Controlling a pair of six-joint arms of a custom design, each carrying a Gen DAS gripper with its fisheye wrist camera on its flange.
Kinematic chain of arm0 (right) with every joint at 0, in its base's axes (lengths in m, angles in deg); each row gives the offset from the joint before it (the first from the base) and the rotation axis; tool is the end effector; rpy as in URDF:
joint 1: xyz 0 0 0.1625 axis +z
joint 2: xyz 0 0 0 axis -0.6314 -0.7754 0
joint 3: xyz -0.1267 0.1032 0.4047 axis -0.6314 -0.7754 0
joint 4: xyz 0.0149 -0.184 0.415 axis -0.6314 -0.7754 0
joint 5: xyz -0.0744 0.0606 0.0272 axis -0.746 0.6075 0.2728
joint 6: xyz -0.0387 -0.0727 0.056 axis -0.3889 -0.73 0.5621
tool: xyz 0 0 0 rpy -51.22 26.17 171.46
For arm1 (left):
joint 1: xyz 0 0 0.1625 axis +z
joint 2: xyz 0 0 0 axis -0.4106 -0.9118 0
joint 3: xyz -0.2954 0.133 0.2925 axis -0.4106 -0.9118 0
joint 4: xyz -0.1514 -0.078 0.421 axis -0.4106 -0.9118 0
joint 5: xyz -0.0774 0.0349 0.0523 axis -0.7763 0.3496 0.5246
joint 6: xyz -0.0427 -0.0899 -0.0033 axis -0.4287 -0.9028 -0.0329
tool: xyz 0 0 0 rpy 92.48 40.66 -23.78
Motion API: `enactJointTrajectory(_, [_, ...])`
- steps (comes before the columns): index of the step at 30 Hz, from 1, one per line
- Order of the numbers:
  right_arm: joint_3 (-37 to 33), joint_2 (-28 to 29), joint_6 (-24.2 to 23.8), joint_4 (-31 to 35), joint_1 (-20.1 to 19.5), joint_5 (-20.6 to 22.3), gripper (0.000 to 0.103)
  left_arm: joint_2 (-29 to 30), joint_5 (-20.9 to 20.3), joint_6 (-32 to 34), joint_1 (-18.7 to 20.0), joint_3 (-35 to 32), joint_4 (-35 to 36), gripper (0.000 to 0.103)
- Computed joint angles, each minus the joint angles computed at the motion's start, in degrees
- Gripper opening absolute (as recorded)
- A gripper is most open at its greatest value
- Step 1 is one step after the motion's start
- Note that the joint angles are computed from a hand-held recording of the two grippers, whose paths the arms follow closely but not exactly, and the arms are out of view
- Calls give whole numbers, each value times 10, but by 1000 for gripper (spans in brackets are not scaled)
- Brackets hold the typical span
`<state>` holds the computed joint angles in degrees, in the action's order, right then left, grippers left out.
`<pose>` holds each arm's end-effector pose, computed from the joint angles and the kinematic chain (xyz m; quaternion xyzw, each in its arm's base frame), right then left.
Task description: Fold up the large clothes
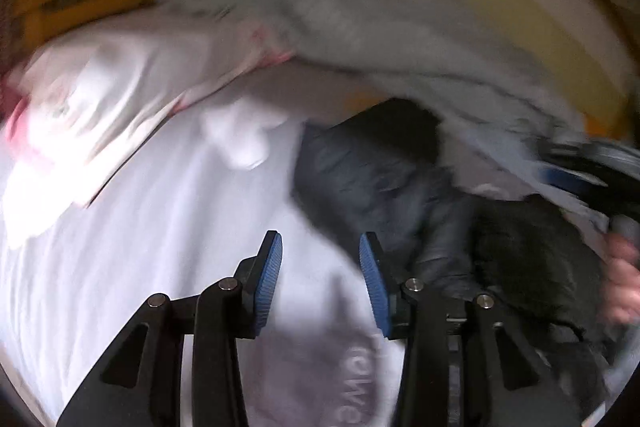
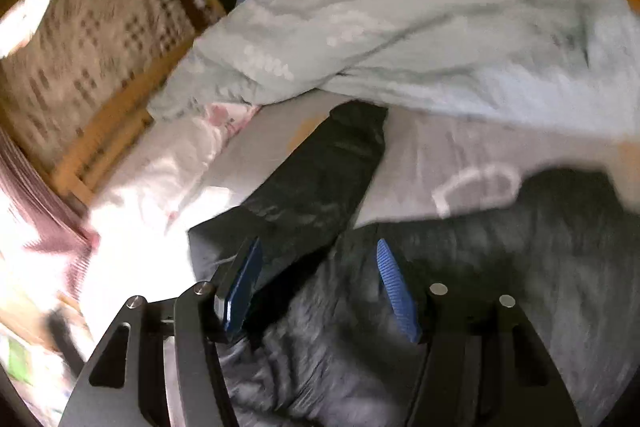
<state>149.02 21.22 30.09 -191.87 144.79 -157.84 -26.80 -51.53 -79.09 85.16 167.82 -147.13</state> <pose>0.2460 -0.5807 0.0869 0.1029 -0.9086 0.3245 0.2419 -0.0594 -0.5021 0.1732 0.1430 0.8935 -0.3680 0.2139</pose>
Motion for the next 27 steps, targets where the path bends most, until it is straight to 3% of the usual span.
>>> enactJointTrajectory(4, [-83,44,31,79,-20,-14,63,9,-96,45,15,-9,-10,41])
enactJointTrajectory(5, [-107,62,22,75,-22,-31,62,19,-97,44,14,-13,-10,42])
enactJointTrajectory(7, [-151,98,-21,38,-22,-71,63,56,-53,34,3,-33,-1,43])
enactJointTrajectory(9, [-205,130,-51,30,-27,-93,63,73,-48,28,5,-56,45,43])
enactJointTrajectory(13, [-297,176,-23,88,-45,-136,63,87,-29,-3,17,-74,75,45])
enactJointTrajectory(18, [-361,211,-1,129,-73,-122,62,94,-56,-49,38,-107,130,45])
enactJointTrajectory(20, [-367,205,16,182,-86,-79,54,98,-54,-38,33,-116,136,45])
enactJointTrajectory(21, [-367,199,15,211,-93,-50,42,102,-51,-32,33,-119,133,45])
enactJointTrajectory(22, [-368,200,7,220,-95,-44,23,104,-48,-29,33,-118,125,45])
enactJointTrajectory(24, [-365,208,-26,187,-92,-69,3,104,-48,-26,33,-114,118,45])
enactJointTrajectory(25, [-356,205,-33,165,-88,-75,2,101,-48,-24,31,-108,110,45])
enactJointTrajectory(27, [-350,204,-44,127,-70,-150,2,99,-56,-11,29,-100,84,45])
